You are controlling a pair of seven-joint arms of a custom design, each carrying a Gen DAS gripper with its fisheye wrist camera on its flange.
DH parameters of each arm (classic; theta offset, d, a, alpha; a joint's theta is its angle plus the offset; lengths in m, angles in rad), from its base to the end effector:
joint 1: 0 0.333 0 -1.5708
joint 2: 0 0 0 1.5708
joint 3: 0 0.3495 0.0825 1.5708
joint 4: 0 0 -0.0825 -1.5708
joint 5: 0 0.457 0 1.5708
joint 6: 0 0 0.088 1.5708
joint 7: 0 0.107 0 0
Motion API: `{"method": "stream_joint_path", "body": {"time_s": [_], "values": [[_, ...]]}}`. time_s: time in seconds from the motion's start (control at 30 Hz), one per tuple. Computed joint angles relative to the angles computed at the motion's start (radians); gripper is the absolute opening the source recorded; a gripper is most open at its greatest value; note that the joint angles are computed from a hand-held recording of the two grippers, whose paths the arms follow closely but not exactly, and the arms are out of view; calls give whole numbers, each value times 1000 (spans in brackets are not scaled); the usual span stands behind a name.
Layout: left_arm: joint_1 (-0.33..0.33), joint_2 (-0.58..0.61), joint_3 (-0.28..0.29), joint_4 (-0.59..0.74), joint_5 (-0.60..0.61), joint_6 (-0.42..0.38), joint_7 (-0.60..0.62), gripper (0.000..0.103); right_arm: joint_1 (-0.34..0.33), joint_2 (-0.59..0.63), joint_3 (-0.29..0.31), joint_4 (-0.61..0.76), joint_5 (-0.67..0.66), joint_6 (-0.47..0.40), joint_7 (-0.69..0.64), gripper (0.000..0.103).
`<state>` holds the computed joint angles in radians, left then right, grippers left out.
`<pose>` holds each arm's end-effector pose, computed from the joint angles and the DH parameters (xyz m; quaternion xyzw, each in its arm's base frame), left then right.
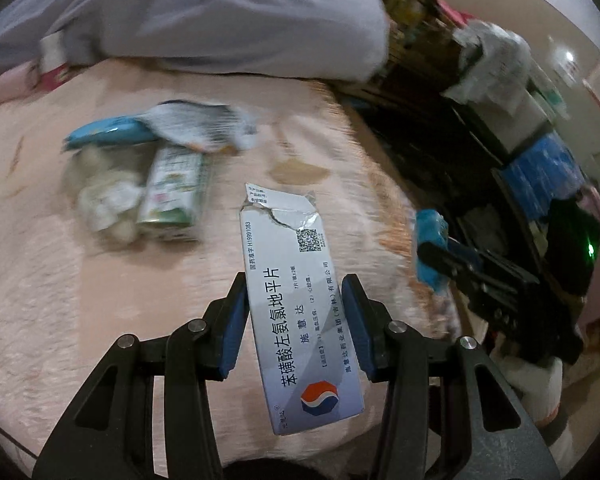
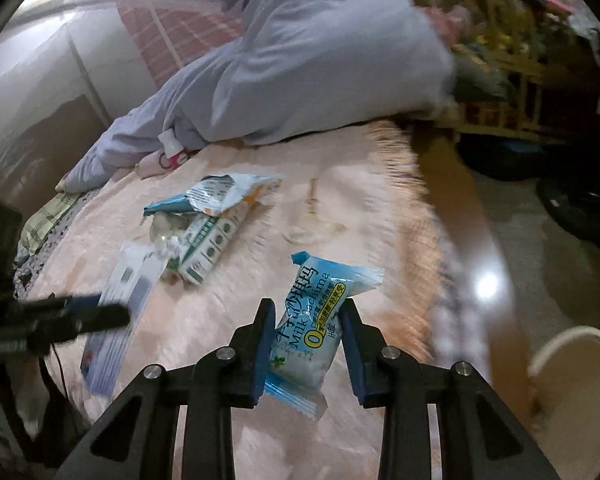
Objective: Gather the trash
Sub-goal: 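Carry the blue packet and white medicine box over the cream bucket, then open both grippers to drop the packet and box into the bucket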
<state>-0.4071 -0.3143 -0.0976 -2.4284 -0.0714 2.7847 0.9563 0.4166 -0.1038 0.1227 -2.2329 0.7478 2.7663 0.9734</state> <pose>0.4730 -0.2603 0.4953 -0.7198 0.6115 -0.3220 0.0660 0.5338 0.2873 0.4736 -0.8046 0.4635 -0.0569 0.3668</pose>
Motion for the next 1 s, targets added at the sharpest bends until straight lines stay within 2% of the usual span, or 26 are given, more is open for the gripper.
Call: {"method": "stream_joint_path", "body": {"time_s": [0.17,0.43,0.6,0.83,1.0], "values": [[-19,100,-44,118,13,-15,36,44,-35,-124,-20,-125,-44,30,28,31],[-6,289,-148,330,36,-47,93,44,-157,-249,-43,-262,-175,42,145,31],[11,398,-208,446,50,-54,105,44,-225,-271,-56,-300,-233,49,203,31],[25,533,-268,584,77,-69,107,44,-280,-260,-69,-324,-263,73,242,31],[47,611,-318,649,42,-40,138,47,-310,-239,-69,-331,-287,96,279,31]]}}
